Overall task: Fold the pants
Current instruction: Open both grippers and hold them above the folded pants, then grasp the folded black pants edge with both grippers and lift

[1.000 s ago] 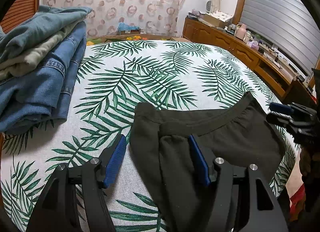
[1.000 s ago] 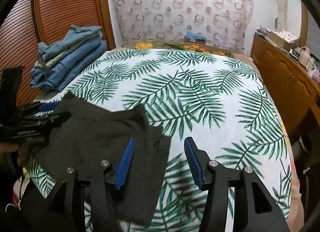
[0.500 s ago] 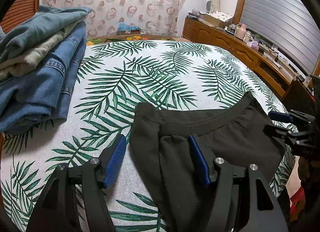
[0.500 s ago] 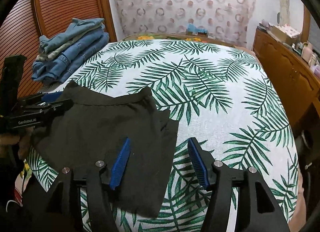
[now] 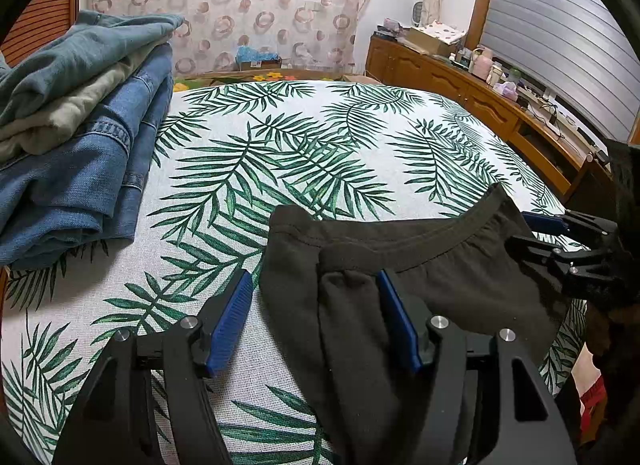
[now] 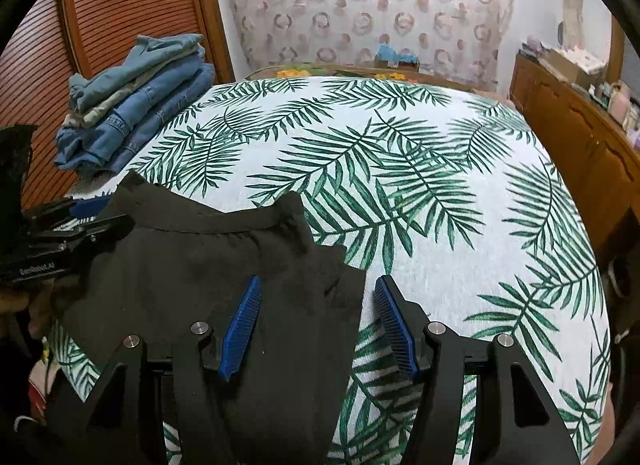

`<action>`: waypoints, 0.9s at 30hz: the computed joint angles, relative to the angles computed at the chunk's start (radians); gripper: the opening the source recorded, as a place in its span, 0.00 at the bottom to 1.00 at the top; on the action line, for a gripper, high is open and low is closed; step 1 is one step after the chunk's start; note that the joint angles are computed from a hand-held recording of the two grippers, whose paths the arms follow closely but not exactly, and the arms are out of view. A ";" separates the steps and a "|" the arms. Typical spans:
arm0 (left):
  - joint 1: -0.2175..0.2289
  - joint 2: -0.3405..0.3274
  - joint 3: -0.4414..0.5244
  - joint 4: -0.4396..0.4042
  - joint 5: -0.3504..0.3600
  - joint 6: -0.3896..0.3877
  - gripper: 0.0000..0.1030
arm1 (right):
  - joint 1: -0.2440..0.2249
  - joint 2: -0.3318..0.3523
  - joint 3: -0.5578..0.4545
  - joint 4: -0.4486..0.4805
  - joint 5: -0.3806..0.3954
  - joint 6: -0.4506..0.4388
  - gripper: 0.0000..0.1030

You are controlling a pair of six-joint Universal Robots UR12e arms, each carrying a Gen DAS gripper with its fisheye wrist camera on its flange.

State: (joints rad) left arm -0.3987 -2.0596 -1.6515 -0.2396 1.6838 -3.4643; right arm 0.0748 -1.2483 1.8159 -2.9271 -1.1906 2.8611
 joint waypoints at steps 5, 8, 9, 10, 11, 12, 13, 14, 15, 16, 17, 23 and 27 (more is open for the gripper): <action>0.000 0.000 0.000 0.000 0.001 0.000 0.63 | 0.002 0.005 0.010 -0.033 0.023 -0.008 0.40; 0.000 0.000 0.000 0.000 0.000 0.000 0.63 | -0.001 0.005 0.013 -0.029 0.051 -0.014 0.28; 0.000 0.000 0.000 0.000 0.000 -0.001 0.63 | -0.004 0.007 0.013 -0.033 0.059 -0.014 0.27; -0.001 0.000 0.000 0.000 0.001 -0.001 0.63 | -0.008 0.009 0.015 -0.039 0.072 -0.012 0.26; 0.000 0.000 0.000 0.000 0.001 0.000 0.64 | -0.014 0.011 0.015 -0.043 0.089 -0.004 0.25; 0.000 0.000 0.000 0.000 0.001 0.000 0.64 | -0.019 0.013 0.015 -0.044 0.103 0.001 0.24; 0.000 0.000 0.000 0.000 0.001 0.000 0.64 | -0.022 0.014 0.017 -0.047 0.111 0.002 0.24; 0.000 0.000 0.000 0.000 0.000 -0.001 0.64 | -0.023 0.014 0.020 -0.056 0.112 0.001 0.24; 0.000 0.000 0.000 0.000 0.000 -0.001 0.64 | -0.022 0.015 0.024 -0.069 0.106 -0.003 0.24; 0.000 0.000 0.000 0.000 -0.001 -0.002 0.64 | -0.020 0.014 0.029 -0.083 0.096 -0.008 0.24; 0.000 0.000 -0.001 0.001 -0.002 -0.002 0.64 | -0.017 0.013 0.032 -0.089 0.087 -0.010 0.24; -0.001 -0.001 0.001 0.000 0.003 0.000 0.64 | -0.013 0.008 0.038 -0.094 0.080 -0.006 0.24; -0.013 -0.005 0.001 0.023 0.029 0.049 0.52 | -0.013 0.007 0.039 -0.098 0.079 -0.004 0.24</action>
